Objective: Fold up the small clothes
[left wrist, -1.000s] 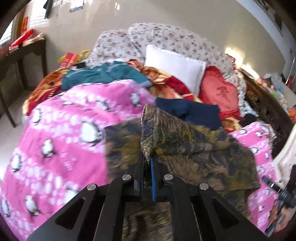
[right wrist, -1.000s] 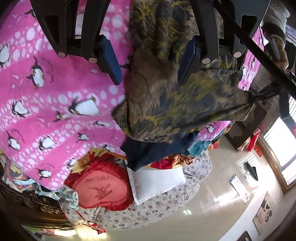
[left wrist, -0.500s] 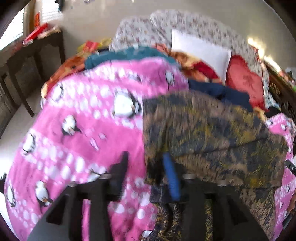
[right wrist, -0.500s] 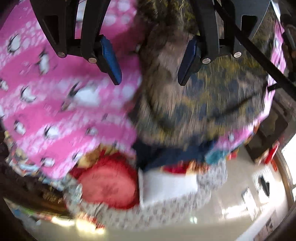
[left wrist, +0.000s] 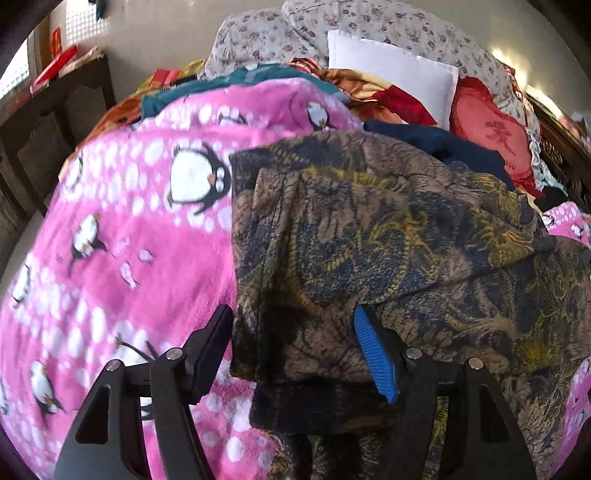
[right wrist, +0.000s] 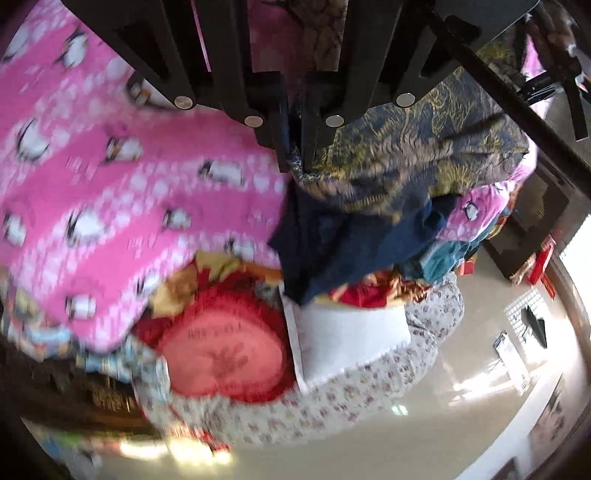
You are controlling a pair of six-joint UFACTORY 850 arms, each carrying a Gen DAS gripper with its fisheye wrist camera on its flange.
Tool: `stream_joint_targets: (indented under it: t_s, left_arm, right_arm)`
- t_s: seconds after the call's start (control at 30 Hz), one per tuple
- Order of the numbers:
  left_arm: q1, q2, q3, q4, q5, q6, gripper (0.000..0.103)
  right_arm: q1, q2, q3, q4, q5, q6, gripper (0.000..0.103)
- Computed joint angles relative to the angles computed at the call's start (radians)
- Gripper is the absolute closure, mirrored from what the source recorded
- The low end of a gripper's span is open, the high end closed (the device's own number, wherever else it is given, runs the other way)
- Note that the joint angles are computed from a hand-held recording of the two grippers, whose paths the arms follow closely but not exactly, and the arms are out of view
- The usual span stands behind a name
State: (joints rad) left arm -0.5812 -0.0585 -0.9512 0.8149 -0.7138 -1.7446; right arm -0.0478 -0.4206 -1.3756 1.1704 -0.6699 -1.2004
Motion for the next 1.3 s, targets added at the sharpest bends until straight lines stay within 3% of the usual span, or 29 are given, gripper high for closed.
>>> stream_joint_targets:
  t_s: [0.1,0.2,0.27,0.33,0.37,0.47,0.57,0.67,0.8,0.9,0.97,1.13,1.2,1.23,1.3]
  left_arm:
    - [0.000,0.005,0.013,0.017,0.014,-0.038,0.030]
    - [-0.005,0.021,0.017,0.003,0.005,-0.026,0.030]
    - [-0.015,0.046,0.021,0.027,-0.030,-0.053,0.030]
    - [-0.024,0.061,0.019,0.079,-0.081,-0.094,0.030]
    - [-0.021,0.060,0.010,0.086,-0.099,-0.083,0.030]
    - [0.007,0.048,-0.011,0.084,-0.093,-0.071,0.030]
    - [0.051,-0.016,-0.057,0.022,-0.069,-0.010,0.030]
    - [0.078,-0.056,-0.081,0.011,-0.062,-0.001,0.026]
    - [0.084,-0.031,-0.071,0.008,-0.067,-0.015,0.024]
    - [0.054,-0.011,-0.063,0.067,-0.123,-0.062,0.024]
    - [0.048,0.011,-0.046,0.092,-0.090,-0.098,0.024]
    - [0.038,-0.040,-0.086,0.095,-0.081,-0.056,0.024]
    - [0.050,-0.072,-0.101,0.075,-0.069,-0.036,0.023]
    - [0.054,-0.077,-0.099,0.078,-0.060,-0.048,0.016]
    - [0.061,-0.072,-0.090,0.080,-0.056,-0.074,0.011]
  right_arm:
    - [0.044,0.009,0.007,-0.044,0.138,-0.055,0.098]
    - [0.063,-0.040,-0.028,-0.240,0.161,0.136,0.093]
    - [0.039,-0.019,-0.002,-0.197,0.174,0.151,0.086]
    - [0.017,0.025,0.041,-0.129,0.185,0.092,0.085]
    - [0.007,0.047,0.063,-0.085,0.173,0.037,0.085]
    - [-0.021,0.118,0.137,0.026,0.038,-0.148,0.085]
    - [-0.014,0.138,0.186,0.008,-0.036,-0.220,0.085]
    - [0.000,0.122,0.214,-0.054,-0.004,-0.200,0.084]
    - [-0.013,0.127,0.208,-0.174,0.010,-0.125,0.080]
    - [-0.034,0.154,0.200,-0.052,-0.021,-0.209,0.074]
    - [-0.024,0.157,0.185,-0.014,-0.039,-0.230,0.070]
    - [0.069,0.079,0.104,-0.012,-0.084,-0.156,0.070]
    - [0.118,0.045,0.078,-0.037,-0.018,-0.111,0.070]
    - [0.139,0.032,0.070,-0.064,0.042,-0.068,0.070]
    - [0.164,-0.001,0.043,-0.111,0.099,0.009,0.070]
